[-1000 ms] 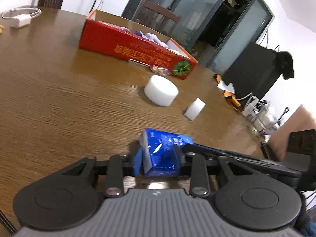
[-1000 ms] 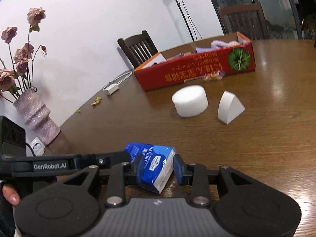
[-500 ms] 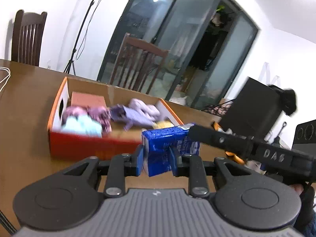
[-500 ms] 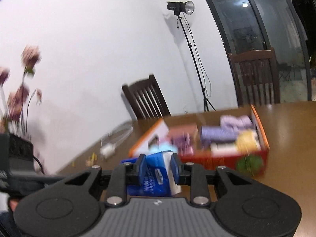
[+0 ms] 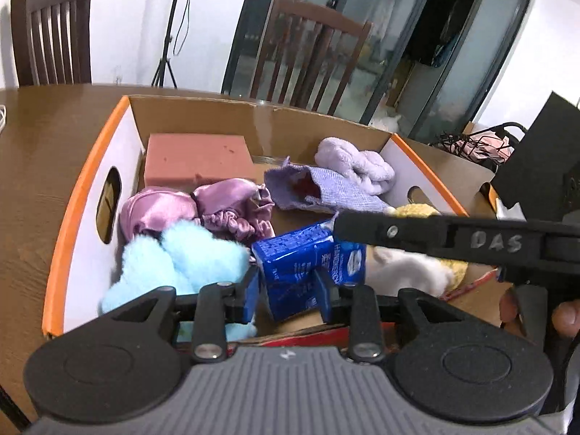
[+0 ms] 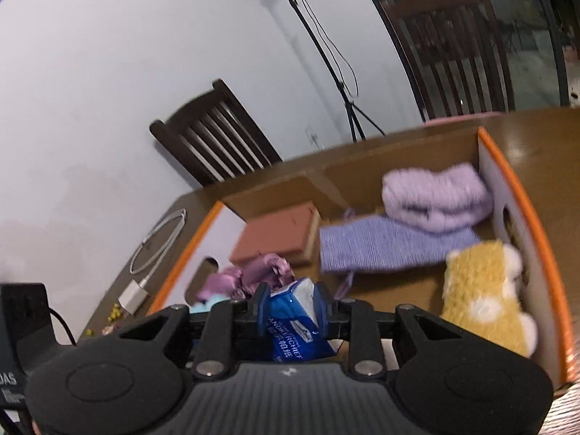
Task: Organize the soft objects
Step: 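Open both grippers to release the tissue pack and withdraw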
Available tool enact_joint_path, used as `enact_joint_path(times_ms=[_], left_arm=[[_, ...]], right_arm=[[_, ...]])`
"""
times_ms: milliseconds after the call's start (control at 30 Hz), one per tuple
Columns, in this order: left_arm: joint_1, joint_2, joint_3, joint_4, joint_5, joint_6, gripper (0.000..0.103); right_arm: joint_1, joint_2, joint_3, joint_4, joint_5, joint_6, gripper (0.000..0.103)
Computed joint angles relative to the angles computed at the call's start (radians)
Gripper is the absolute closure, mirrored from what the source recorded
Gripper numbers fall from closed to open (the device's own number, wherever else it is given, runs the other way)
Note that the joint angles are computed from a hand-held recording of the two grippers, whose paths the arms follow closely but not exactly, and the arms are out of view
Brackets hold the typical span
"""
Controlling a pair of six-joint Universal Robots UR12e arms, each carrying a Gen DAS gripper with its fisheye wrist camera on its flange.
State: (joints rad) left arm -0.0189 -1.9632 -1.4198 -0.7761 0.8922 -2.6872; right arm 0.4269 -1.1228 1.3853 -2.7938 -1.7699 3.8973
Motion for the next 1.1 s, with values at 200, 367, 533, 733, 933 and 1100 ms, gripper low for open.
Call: enact_joint_path(times_ms=[200,367,533,733,933,1100], left_arm=[[0.024,0.028,-0.055,0.108,-0.056,-0.027,0.044],[0.044,0.057,-0.101,0.217,-0.072,-0.081,0.036],[0.060,0.088,-0.118,0.251,-0.046,-0.120,0.032],[0.071,0.142,-0.174,0.327,-0.003,-0.149,0.032],[0.115,0.205,-0.237,0.356,-0.037,-0.104,0.027],[0.140,0.244,-0.278,0.386,-0.073,-0.095,0.023]], right_arm=[[-0.001,0.005,-0.004,0.024,0.013,-0.023,0.076],[-0.003,0.014,-0.017,0.048,0.014,-0.013,0.067],[0.004,0.012,-0.048,0.145,0.006,-0.020,0.064],[0.023,0.015,-0.096,0.268,-0.047,-0.004,0.058],[0.080,-0.056,-0.011,0.199,-0.155,-0.047,0.058],[0.122,-0.129,0.051,0.119,-0.262,-0.068,0.055]])
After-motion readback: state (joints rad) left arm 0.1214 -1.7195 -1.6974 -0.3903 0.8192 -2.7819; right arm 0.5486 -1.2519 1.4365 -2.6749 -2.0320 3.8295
